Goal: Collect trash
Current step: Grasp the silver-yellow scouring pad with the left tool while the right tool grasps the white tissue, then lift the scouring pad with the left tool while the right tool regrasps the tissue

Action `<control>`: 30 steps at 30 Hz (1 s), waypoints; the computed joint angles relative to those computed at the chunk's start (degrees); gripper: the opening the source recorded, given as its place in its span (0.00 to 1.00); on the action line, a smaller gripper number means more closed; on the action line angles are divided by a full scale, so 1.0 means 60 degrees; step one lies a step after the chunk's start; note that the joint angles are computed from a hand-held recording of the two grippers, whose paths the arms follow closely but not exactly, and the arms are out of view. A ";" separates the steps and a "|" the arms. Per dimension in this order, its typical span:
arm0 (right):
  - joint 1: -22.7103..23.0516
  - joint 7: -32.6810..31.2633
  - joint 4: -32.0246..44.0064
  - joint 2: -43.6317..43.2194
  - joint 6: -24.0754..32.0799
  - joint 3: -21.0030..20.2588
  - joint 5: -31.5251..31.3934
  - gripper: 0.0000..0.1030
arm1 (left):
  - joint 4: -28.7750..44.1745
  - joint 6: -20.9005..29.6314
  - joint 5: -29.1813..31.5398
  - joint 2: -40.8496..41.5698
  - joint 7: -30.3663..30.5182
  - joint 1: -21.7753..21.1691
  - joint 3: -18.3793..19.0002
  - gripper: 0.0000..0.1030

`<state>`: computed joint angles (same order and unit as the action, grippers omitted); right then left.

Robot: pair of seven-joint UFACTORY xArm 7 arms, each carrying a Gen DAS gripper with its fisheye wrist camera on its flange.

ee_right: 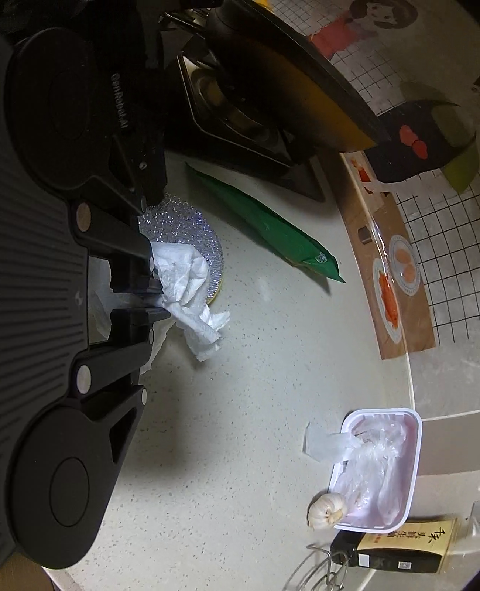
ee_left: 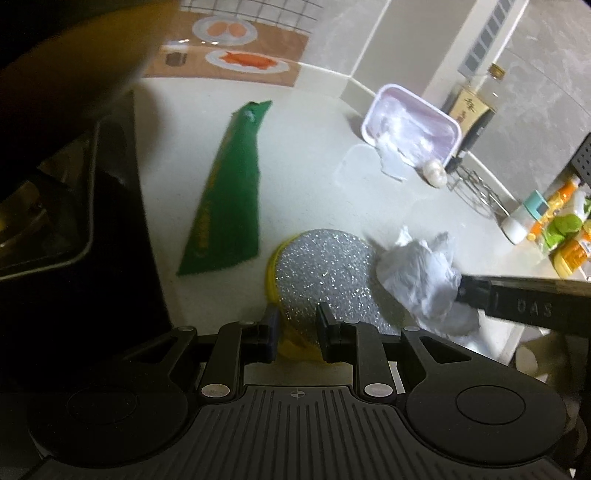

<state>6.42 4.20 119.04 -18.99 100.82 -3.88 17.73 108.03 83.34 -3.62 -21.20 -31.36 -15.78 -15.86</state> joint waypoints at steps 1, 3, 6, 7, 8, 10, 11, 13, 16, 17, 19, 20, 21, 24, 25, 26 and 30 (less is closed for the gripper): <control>-0.0019 0.0002 0.0018 -0.0002 -0.0003 -0.0001 -0.0035 0.07 | 0.0013 0.0016 -0.0050 0.0007 0.0010 -0.0039 -0.0015 0.25; -0.0058 0.0018 0.0007 -0.0038 -0.0024 -0.0043 -0.0058 0.07 | 0.0018 0.0053 -0.0169 -0.0003 0.0032 -0.0118 -0.0015 0.25; -0.0099 0.0034 -0.0111 -0.0105 -0.0081 -0.0001 -0.0162 0.07 | -0.0105 -0.0100 -0.0516 -0.0147 0.0048 -0.0244 0.0114 0.25; -0.0101 0.0030 -0.0103 -0.0114 -0.0090 0.0027 -0.0203 0.07 | -0.0156 -0.0196 -0.0531 -0.0223 0.0024 -0.0232 0.0118 0.25; -0.0096 0.0028 -0.0102 -0.0138 -0.0124 0.0048 -0.0217 0.07 | -0.0201 -0.0305 -0.0483 -0.0306 -0.0029 -0.0185 0.0097 0.25; -0.0047 0.0003 -0.0088 -0.0191 -0.0238 0.0049 -0.0157 0.07 | -0.0093 -0.0316 -0.0269 -0.0323 -0.0210 -0.0008 0.0021 0.25; -0.0007 -0.0040 -0.0131 -0.0241 -0.0341 0.0048 -0.0105 0.07 | -0.0005 -0.0259 -0.0175 -0.0276 -0.0266 0.0063 -0.0010 0.25; 0.0048 -0.0087 -0.0229 -0.0316 -0.0481 0.0096 -0.0102 0.07 | 0.0271 -0.0049 0.0022 -0.0070 -0.0324 0.0178 -0.0076 0.25; 0.0032 -0.0078 -0.0420 -0.0410 -0.0621 0.0287 -0.0365 0.07 | 0.0577 -0.0035 0.0041 0.0256 -0.0329 0.0150 -0.0078 0.25; 0.0019 -0.0056 -0.0503 -0.0444 -0.0657 0.0339 -0.0455 0.07 | 0.0700 -0.0025 0.0096 0.0390 -0.0299 0.0127 -0.0114 0.25; 0.0016 -0.0048 -0.0690 -0.0508 -0.0703 0.0371 -0.0552 0.07 | 0.0996 0.0110 0.0331 0.0674 -0.0287 0.0091 -0.0248 0.25; 0.0000 -0.0066 -0.0824 -0.0557 -0.0726 0.0408 -0.0649 0.07 | 0.1136 0.0193 0.0443 0.0818 -0.0291 0.0061 -0.0300 0.25; -0.0021 -0.0084 -0.0948 -0.0599 -0.0734 0.0458 -0.0763 0.07 | 0.1224 0.0253 0.0515 0.0925 -0.0279 0.0014 -0.0314 0.25; -0.0065 -0.0101 -0.1473 -0.0833 -0.0838 0.0520 -0.0946 0.07 | 0.1371 0.0407 0.0649 0.1170 -0.0175 -0.0150 -0.0279 0.25; -0.0056 -0.0119 -0.1604 -0.0915 -0.0936 0.0511 -0.0935 0.07 | 0.1421 0.0493 0.0691 0.1249 -0.0138 -0.0197 -0.0261 0.25; -0.0046 -0.0161 -0.1656 -0.0955 -0.0982 0.0517 -0.0963 0.07 | 0.1408 0.0517 0.0697 0.1272 -0.0111 -0.0242 -0.0215 0.25; -0.0031 -0.0260 -0.1907 -0.1133 -0.1164 0.0591 -0.1090 0.07 | 0.1016 0.0194 0.0451 0.1104 -0.0083 -0.0334 0.0057 0.26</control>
<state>6.23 2.64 107.59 -25.79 93.84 -0.33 11.19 114.12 84.51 -0.92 -14.58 -31.85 -17.78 -15.51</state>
